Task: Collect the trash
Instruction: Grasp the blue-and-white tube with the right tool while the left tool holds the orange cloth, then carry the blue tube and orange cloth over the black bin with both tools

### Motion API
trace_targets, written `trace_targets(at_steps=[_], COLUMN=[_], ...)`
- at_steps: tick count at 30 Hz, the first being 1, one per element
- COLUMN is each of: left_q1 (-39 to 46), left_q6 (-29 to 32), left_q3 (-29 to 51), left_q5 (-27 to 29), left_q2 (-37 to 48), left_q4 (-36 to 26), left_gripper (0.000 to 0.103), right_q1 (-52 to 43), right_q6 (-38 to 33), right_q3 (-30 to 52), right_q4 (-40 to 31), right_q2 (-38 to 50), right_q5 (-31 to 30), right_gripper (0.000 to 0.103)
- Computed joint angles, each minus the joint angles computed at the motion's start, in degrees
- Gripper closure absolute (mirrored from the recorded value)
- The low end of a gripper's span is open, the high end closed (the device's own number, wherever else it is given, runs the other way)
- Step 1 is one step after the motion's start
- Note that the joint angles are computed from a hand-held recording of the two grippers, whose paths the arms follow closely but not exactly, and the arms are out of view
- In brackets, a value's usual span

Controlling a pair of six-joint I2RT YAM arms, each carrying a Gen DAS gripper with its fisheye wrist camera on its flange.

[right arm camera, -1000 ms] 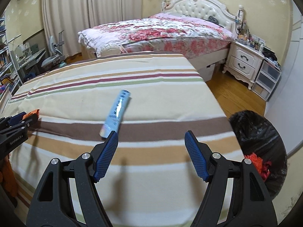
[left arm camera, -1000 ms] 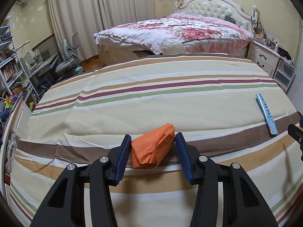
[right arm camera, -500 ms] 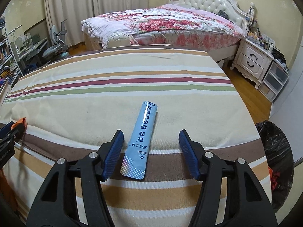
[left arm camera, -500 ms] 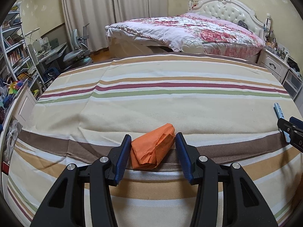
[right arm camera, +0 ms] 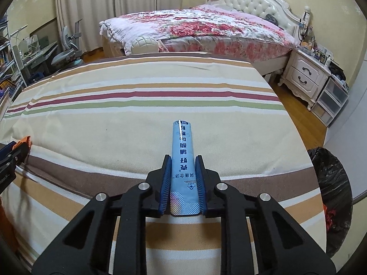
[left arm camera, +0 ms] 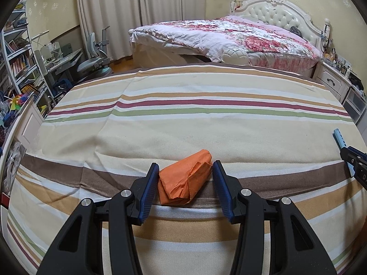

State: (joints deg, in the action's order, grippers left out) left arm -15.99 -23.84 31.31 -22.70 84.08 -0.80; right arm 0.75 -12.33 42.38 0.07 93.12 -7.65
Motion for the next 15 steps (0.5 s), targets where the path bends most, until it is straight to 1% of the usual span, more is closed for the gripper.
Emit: trace_targets(at_steps=[8, 15], left_q1=[-0.9, -5.2], left_q6=[-0.3, -2.8], left_q3=[-0.7, -0.2], left_q5=[-0.2, -0.5], left_q2=[-1.5, -1.5], left_q4=[-0.3, -1.5], left_gripper=[0.055, 0.055], right_q1=[-1.7, -4.6], right_q6=[-1.1, -2.9], right_q3=[-2.8, -6.6], right_q4=[-0.6, -1.7], right_q2=[-3.2, -8.2], right_q5=[-2.1, -4.4], right_gripper=[0.082, 0.082])
